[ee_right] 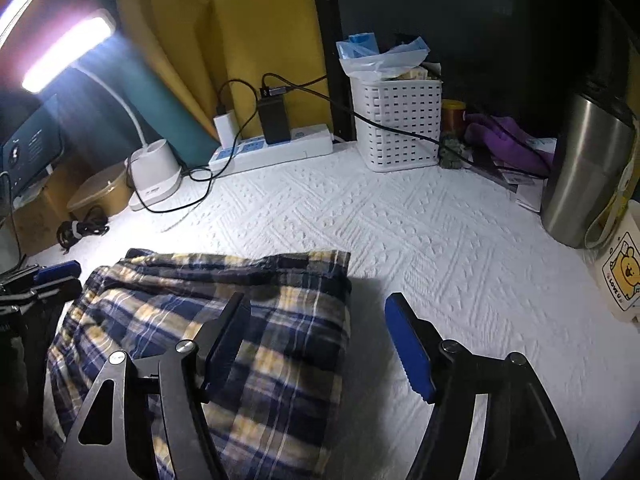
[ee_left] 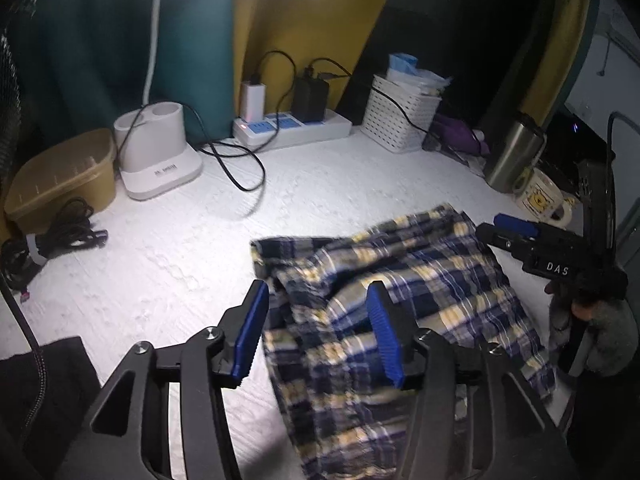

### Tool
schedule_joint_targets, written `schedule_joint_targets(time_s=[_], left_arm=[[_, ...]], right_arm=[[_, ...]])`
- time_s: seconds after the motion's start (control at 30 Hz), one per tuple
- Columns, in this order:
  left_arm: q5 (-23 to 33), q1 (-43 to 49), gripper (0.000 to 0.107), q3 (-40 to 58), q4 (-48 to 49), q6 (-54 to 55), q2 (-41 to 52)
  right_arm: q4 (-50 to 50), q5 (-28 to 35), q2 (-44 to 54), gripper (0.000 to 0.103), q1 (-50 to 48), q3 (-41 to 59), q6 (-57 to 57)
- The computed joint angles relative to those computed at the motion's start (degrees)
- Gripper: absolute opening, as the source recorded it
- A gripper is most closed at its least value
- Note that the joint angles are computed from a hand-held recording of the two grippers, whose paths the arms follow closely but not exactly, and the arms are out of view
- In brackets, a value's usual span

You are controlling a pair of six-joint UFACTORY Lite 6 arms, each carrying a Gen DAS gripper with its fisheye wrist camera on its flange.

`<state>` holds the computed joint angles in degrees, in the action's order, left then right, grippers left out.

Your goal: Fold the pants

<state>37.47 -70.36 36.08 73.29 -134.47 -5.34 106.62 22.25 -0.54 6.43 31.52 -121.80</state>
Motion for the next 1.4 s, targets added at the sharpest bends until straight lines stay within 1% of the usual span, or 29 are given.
schedule_joint_targets(time_s=[0.17,0.27,0.53,0.57,0.7,0.77,0.8,0.9,1.0,1.03,1.07,1.1,1.13,1.17,1.2,1.3,1.33,1.4], left_arm=[[-1.73,-0.92,0.051,1.65,0.48,-2.20,4.19],[-3.63,0.30,0.051,2.18,-0.02,-2.43,6.88],[-5.40,1.35,0.052,1.49,0.10,-3.28,8.75],[-5.24,1.32,0.054,1.66,-0.21,-2.89,9.11],[-5.48,1.88,0.055,1.14,-0.85,-2.70,9.53],[-5.26,1.98,0.061,0.43,-1.22,-2.63,9.11],[-5.33,1.93,0.061,-0.33,-0.93,-3.33,8.49],[-6.68,2.28,0.061,-1.91,-0.79,-4.07,6.02],[-5.92,2.35,0.061,-0.55,-3.90,0.88,5.01],[-6.17,2.54,0.062,-0.74,-3.21,0.45,4.19],[-6.82,3.05,0.065,-0.85,-2.23,-0.39,3.93],[-7.48,3.40,0.070,-1.22,-0.97,-1.68,3.49],[-8.42,3.73,0.071,-1.72,1.50,-4.18,3.17],[-9.13,4.12,0.073,-1.70,3.19,-5.68,3.43],[-9.78,4.58,0.075,-1.38,4.23,-6.47,4.08],[-13.80,6.71,0.078,0.64,5.15,-7.30,8.74],[-12.76,6.06,0.081,0.92,6.25,-7.73,8.98],[-12.57,5.58,0.084,2.62,3.67,-3.50,10.73]], right_arm=[[-1.47,0.80,-0.96,0.072,-0.37,-2.36,0.11],[-0.37,0.80,0.03,0.072,-0.18,-3.40,-1.97],[3.48,0.87,3.04,0.072,-0.62,-5.00,-8.15],[4.30,0.69,3.33,0.072,-0.52,-5.07,-9.15],[9.57,-1.07,2.49,0.071,0.46,-6.35,-15.21],[14.57,-2.95,1.32,0.071,1.53,-7.22,-20.76],[15.83,-3.37,1.09,0.071,1.47,-7.47,-22.40],[10.97,-2.93,0.57,0.072,-1.32,-7.56,-18.67],[2.83,-0.61,-0.60,0.072,-5.76,-7.47,-11.71],[1.60,-0.21,-1.05,0.072,-6.78,-7.41,-10.63],[0.07,0.42,-1.43,0.072,-8.04,-7.30,-9.58],[-1.55,1.24,-1.72,0.078,-9.26,-7.16,-8.45],[-2.62,1.95,-2.02,0.082,-10.27,-7.11,-7.64],[-3.65,2.71,-2.16,0.091,-11.38,-6.92,-6.93],[-4.63,3.43,-2.05,0.093,-12.30,-6.58,-6.26],[-7.46,5.57,-0.32,0.093,-14.21,-4.79,-3.79],[-7.55,5.86,0.22,0.093,-14.26,-4.40,-3.60],[-7.05,6.26,2.11,0.093,-13.94,-3.43,-4.15]])
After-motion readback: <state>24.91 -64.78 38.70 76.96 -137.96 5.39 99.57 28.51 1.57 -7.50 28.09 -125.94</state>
